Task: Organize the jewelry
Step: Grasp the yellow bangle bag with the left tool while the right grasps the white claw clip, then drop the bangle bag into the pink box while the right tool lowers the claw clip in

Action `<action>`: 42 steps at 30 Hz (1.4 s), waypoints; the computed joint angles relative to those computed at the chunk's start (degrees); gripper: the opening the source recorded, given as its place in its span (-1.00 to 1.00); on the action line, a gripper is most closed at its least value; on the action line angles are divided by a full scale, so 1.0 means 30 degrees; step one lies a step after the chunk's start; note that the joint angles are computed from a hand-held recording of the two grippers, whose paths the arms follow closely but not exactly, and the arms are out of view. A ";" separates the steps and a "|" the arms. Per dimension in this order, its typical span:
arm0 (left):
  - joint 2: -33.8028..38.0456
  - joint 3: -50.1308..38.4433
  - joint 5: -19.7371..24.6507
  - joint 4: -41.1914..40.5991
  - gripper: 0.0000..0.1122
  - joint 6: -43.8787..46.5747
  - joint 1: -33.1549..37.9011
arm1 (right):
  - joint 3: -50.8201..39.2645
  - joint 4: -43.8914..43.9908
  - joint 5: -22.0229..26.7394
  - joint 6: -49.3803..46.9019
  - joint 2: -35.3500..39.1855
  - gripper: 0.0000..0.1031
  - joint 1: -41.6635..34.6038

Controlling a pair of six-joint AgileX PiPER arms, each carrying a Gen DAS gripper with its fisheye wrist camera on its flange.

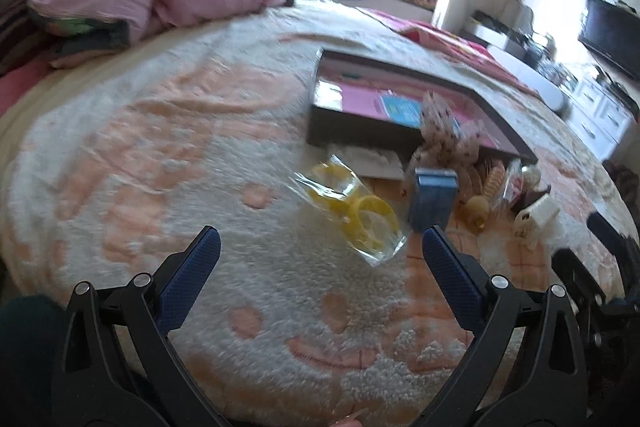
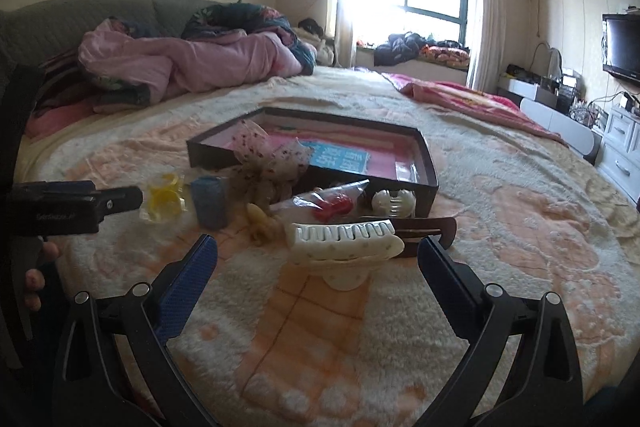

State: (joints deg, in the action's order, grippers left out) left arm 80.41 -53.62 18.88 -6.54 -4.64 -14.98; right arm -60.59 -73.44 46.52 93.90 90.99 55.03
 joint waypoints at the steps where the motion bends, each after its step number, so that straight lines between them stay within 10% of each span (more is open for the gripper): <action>1: 0.0370 -0.0248 0.0137 0.0030 0.65 0.0010 -0.0010 | -0.0050 0.0154 -0.0449 -0.0129 0.0120 0.88 -0.0417; 14: 0.3821 -0.3384 0.1524 -0.2212 0.60 0.1876 0.0042 | -0.0960 0.2352 -0.3852 -0.2224 0.1229 0.88 -0.3519; 20: 0.3846 -0.3541 0.1279 -0.1545 -0.10 0.1497 -0.0393 | -0.1046 0.2188 -0.4272 -0.2590 0.1554 0.50 -0.3647; 27: 0.3293 -0.3286 0.1245 -0.1729 -0.77 0.1821 -0.0127 | -0.0220 0.1972 -0.4531 -0.2147 0.0662 0.50 -0.3595; 42: 0.2716 -0.5542 0.2239 -0.4986 -0.85 0.5231 0.0602 | -0.1372 0.3999 -0.4440 -0.4610 -0.0677 0.50 -0.5646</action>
